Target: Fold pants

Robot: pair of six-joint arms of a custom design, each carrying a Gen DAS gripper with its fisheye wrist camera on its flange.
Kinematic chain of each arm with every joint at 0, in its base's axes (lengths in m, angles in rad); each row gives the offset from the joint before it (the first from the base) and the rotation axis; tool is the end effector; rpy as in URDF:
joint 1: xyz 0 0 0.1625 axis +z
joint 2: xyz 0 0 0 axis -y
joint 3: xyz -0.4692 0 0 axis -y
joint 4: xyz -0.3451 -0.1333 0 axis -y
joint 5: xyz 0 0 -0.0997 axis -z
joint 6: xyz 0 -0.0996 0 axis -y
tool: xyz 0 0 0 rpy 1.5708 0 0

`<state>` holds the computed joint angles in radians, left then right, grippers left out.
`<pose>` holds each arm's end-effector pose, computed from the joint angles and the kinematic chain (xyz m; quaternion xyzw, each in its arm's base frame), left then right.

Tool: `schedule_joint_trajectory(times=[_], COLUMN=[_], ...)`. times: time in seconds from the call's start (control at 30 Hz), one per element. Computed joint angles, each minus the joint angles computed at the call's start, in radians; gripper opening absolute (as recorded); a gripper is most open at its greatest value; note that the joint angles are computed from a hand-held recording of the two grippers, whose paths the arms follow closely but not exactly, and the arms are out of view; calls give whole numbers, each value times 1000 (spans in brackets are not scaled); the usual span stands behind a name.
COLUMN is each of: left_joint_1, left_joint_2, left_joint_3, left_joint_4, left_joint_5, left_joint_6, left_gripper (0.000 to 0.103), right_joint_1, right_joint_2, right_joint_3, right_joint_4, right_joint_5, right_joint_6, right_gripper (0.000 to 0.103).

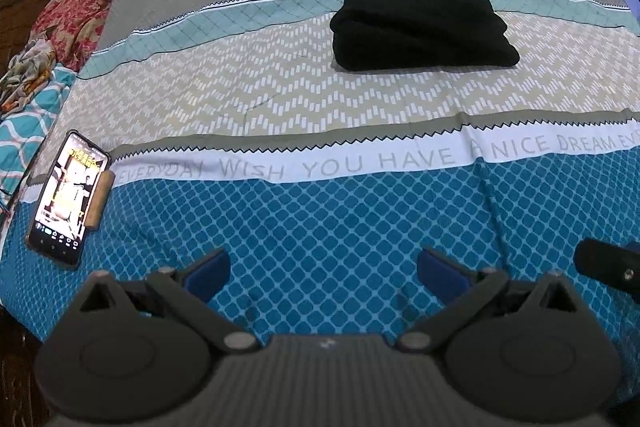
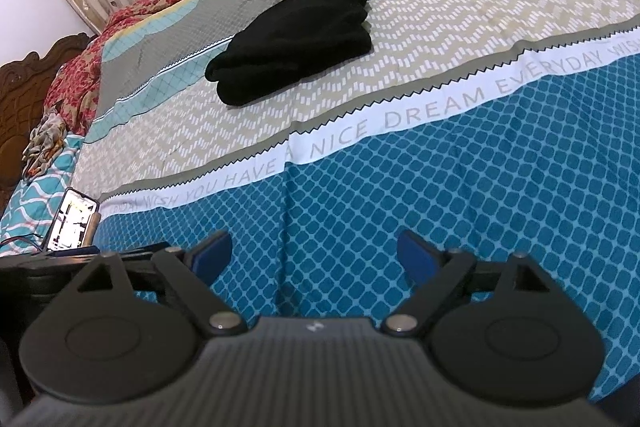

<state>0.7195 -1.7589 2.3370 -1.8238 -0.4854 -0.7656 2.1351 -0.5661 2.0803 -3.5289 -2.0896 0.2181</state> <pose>-0.0654 -0.3516 0.3590 0.1197 0.8407 -0.2729 0.4522 0.3612 -0.4137 0.0343 0.1068 -0.9385 0.2921 0.1502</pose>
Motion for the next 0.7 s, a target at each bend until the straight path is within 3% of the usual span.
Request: schedule_joint_trajectory(times=[0.7], left_joint_1=[15], left_joint_2=[0], left_joint_3=[-7], left_joint_4=[-39], left_joint_5=[-50], left_joint_6=[25], left_gripper=[103], right_joint_1=[-14], right_joint_2=[-10], right_joint_3=[8], right_joint_4=[21], right_joint_5=[16], right_joint_6=[33], right_gripper=[91])
